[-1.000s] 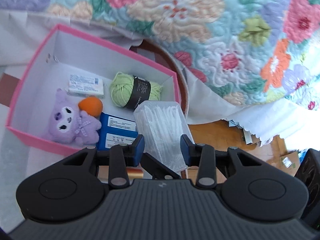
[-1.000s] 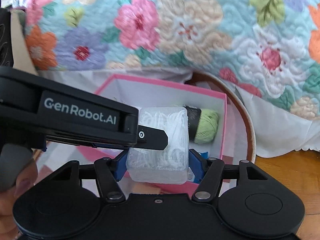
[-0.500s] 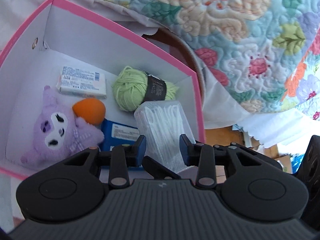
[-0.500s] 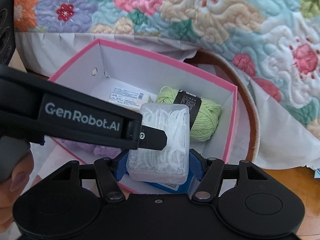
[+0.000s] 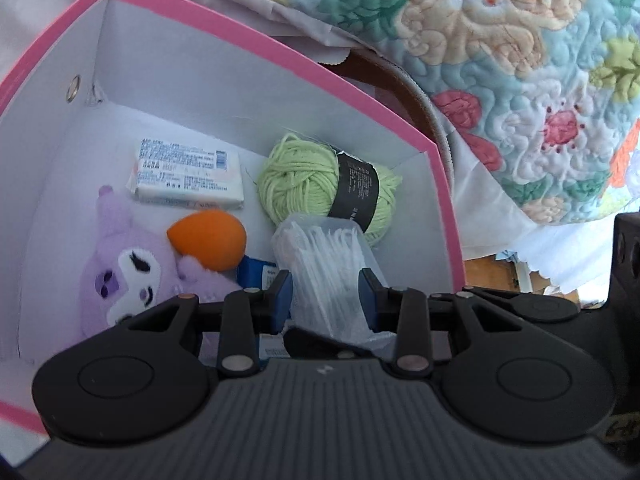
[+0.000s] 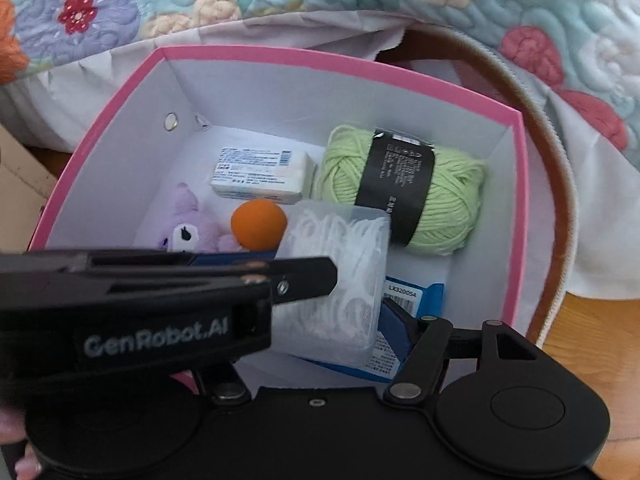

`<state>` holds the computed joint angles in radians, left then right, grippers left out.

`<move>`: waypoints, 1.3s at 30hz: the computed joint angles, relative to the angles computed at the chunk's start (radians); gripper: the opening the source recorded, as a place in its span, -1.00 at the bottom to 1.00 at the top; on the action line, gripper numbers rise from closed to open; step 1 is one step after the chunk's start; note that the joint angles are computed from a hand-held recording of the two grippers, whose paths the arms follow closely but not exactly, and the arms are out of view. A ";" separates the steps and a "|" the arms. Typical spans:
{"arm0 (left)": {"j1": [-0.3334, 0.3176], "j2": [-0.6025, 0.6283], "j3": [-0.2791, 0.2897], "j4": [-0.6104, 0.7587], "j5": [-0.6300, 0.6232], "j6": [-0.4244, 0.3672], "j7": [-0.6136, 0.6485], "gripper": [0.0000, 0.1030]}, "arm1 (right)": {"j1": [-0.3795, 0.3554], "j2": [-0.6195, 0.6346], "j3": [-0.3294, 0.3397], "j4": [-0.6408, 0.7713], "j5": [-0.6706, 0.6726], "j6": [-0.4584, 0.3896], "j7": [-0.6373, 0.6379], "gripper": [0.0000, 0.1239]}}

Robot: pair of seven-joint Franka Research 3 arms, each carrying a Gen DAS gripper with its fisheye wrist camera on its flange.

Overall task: Organize objects
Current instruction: 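Lift the floss case into the pink box and open the left gripper, then withdraw the left tool and move it to the beige foundation bottle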

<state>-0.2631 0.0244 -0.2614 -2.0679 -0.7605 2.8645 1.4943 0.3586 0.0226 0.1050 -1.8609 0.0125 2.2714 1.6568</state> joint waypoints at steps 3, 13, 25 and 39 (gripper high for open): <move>0.003 0.007 -0.003 0.010 -0.038 -0.019 0.039 -0.42 | 0.005 -0.008 0.004 -0.015 -0.040 0.000 -0.018 0.14; 0.000 0.032 -0.026 0.027 -0.125 -0.008 0.126 -0.60 | -0.001 -0.060 0.008 -0.080 -0.120 0.086 -0.036 0.24; -0.018 -0.073 0.010 -0.005 0.458 -0.093 -0.341 -0.52 | -0.028 -0.280 0.003 -0.313 0.099 0.292 -0.117 0.23; -0.057 -0.305 0.016 0.050 0.727 -0.419 -0.529 -0.06 | 0.001 -0.545 0.033 -0.455 0.219 0.334 -0.178 0.24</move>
<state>-0.3203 -0.2810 -0.2449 -2.0180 -0.0335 2.4451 0.9653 0.3597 -0.5229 0.1379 -2.3158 0.2311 2.6052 1.4792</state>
